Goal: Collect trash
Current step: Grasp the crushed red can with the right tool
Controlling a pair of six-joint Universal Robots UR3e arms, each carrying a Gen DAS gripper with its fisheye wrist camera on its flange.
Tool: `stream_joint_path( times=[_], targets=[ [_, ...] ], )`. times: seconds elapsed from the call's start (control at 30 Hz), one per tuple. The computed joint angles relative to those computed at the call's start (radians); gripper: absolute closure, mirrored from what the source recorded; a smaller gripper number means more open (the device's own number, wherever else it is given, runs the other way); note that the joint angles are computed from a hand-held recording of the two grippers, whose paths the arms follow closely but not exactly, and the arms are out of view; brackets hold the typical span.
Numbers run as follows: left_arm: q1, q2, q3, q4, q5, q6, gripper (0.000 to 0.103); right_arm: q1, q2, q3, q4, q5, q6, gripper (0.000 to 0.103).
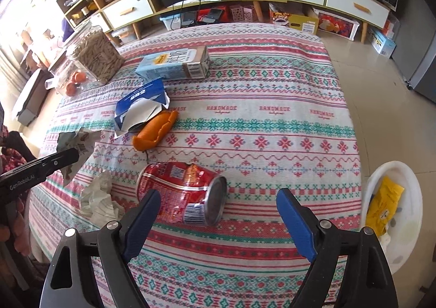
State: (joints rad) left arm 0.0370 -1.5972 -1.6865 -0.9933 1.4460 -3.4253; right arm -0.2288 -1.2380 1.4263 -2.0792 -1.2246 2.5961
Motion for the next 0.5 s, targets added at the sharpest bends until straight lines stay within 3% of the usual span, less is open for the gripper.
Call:
stream_joint_path(
  times=[0.5],
  targets=[
    [0.015,0.026,-0.029,0.008,-0.010,0.016,0.078,0.130,0.090,-0.038,-0.052,-0.074,0.113,0.009]
  ],
)
